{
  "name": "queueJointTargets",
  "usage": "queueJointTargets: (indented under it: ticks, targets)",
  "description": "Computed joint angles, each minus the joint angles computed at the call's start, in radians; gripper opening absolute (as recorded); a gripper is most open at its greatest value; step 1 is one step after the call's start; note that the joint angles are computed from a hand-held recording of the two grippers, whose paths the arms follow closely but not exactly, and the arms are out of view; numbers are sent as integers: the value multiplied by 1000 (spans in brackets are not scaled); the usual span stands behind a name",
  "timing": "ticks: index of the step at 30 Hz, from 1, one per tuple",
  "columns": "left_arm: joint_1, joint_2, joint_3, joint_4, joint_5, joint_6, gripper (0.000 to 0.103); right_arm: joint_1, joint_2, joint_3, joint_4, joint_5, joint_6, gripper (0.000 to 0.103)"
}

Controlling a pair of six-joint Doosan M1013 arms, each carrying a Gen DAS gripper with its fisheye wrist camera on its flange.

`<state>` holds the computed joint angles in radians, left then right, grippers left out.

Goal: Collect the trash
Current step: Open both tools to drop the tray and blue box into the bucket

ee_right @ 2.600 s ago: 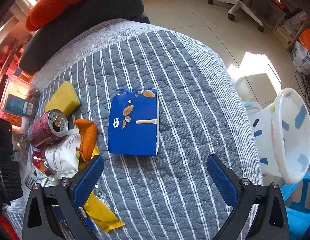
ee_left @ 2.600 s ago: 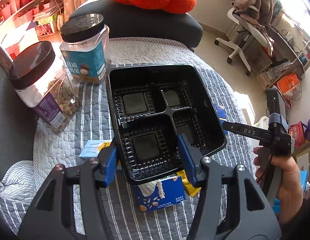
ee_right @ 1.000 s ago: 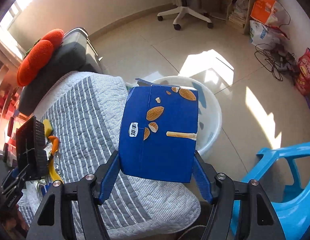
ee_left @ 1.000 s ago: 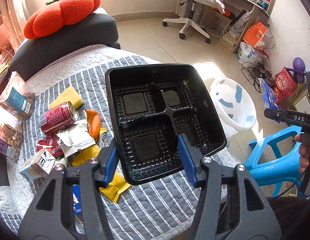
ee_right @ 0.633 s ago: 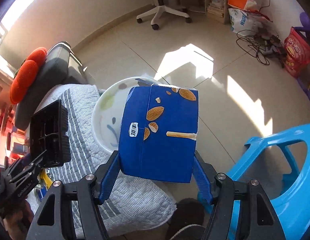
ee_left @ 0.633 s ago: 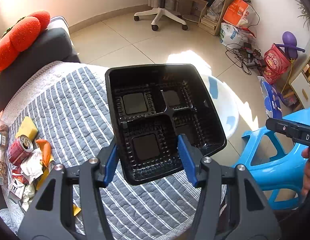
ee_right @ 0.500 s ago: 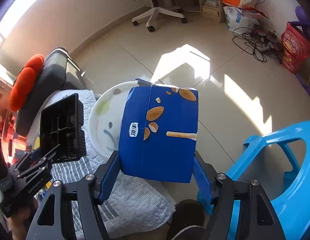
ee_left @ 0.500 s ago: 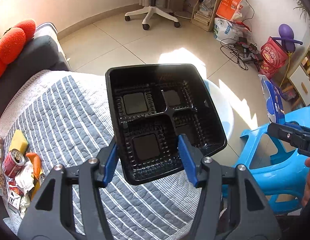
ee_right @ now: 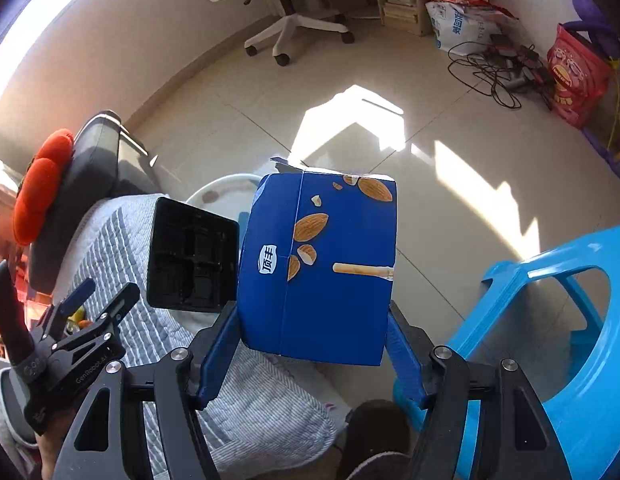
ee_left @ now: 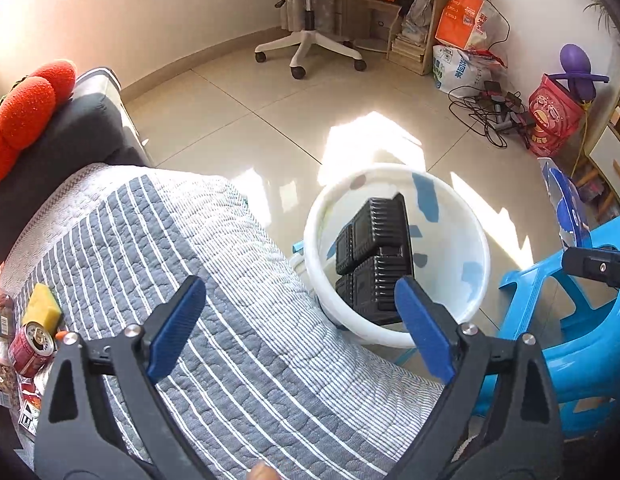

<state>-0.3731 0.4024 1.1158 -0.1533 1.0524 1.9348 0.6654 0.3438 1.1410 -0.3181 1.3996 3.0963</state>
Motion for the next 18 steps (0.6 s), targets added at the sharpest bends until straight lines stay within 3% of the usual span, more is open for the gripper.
queueJointTargets:
  ticks: [5,11,18]
  targets:
    - [25,-24,18,40,19,20,99,-2,27,-35,13,7,-32,71]
    - [86,-53,43,16,73,23,100,-5,71,-93,24,20,-79,71]
    - [150,-71,65,17,86,-25,100,-8,126,-164,41,44,-125,71]
